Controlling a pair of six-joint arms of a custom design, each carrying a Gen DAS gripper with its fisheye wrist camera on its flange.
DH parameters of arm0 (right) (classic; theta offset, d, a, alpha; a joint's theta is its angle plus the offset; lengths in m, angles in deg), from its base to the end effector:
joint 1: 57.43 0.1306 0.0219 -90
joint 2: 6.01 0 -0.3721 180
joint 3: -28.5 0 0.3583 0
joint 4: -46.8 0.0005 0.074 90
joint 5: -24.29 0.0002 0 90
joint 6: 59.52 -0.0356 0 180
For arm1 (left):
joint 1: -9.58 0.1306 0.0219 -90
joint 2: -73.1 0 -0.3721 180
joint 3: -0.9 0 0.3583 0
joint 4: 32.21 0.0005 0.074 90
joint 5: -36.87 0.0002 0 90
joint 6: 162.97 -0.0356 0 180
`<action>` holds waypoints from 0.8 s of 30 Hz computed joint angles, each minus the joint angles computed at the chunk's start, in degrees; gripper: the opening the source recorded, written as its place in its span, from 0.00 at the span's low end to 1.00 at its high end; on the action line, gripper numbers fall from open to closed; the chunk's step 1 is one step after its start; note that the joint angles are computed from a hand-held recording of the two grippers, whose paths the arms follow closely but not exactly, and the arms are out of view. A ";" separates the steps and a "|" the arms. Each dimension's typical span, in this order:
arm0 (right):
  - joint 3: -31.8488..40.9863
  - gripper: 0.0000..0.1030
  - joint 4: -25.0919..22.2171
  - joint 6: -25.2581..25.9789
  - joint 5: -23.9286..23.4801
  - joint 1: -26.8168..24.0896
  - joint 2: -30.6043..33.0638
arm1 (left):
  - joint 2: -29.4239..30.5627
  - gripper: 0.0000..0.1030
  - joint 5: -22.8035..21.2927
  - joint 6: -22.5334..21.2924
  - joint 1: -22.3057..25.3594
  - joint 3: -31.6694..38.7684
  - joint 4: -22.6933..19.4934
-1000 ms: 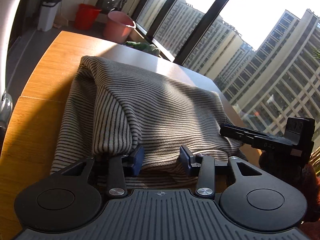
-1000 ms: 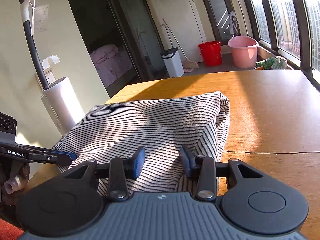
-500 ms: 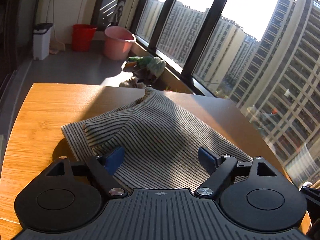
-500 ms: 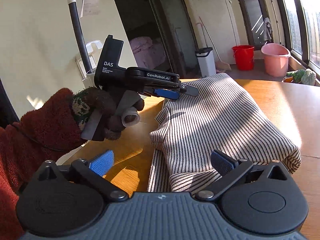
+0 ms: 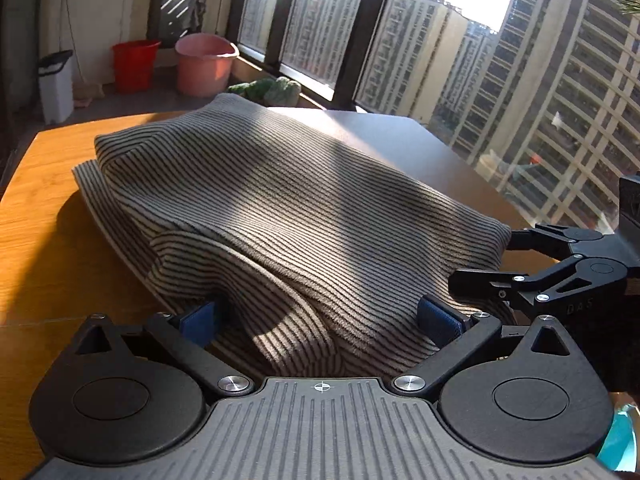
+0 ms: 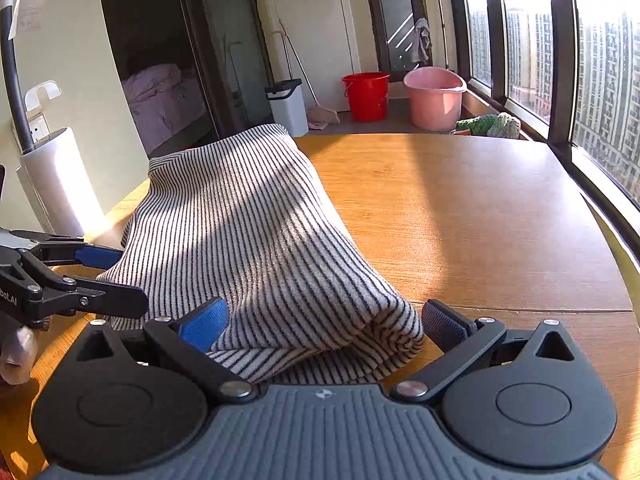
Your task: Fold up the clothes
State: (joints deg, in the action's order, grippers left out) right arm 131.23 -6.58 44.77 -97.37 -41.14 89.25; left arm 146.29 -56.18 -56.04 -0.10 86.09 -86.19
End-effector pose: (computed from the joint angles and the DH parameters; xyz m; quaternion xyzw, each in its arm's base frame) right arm 0.4592 0.1531 0.4727 -0.3339 0.8332 0.2591 0.3566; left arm 0.3414 -0.0568 0.4879 -0.0685 0.9106 -0.0699 0.4014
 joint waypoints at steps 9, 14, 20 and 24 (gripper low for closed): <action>-5.02 1.00 -0.60 -0.55 -2.45 -0.15 -4.59 | 0.83 1.00 0.66 -2.46 1.30 -0.08 1.44; -5.94 1.00 -3.26 1.79 -4.38 0.74 -6.48 | 2.48 1.00 1.97 -2.63 6.40 0.73 3.28; -5.52 1.00 1.60 0.64 -6.92 -1.34 -8.46 | -2.45 1.00 8.29 4.25 11.48 -0.96 3.86; -5.59 1.00 9.46 -2.50 -8.51 -2.49 -8.28 | -8.26 0.75 17.35 9.88 12.88 -5.04 3.70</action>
State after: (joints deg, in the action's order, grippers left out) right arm 125.64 2.88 42.26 -105.88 -43.63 80.97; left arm 138.03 -38.83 -46.16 12.79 81.05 -82.49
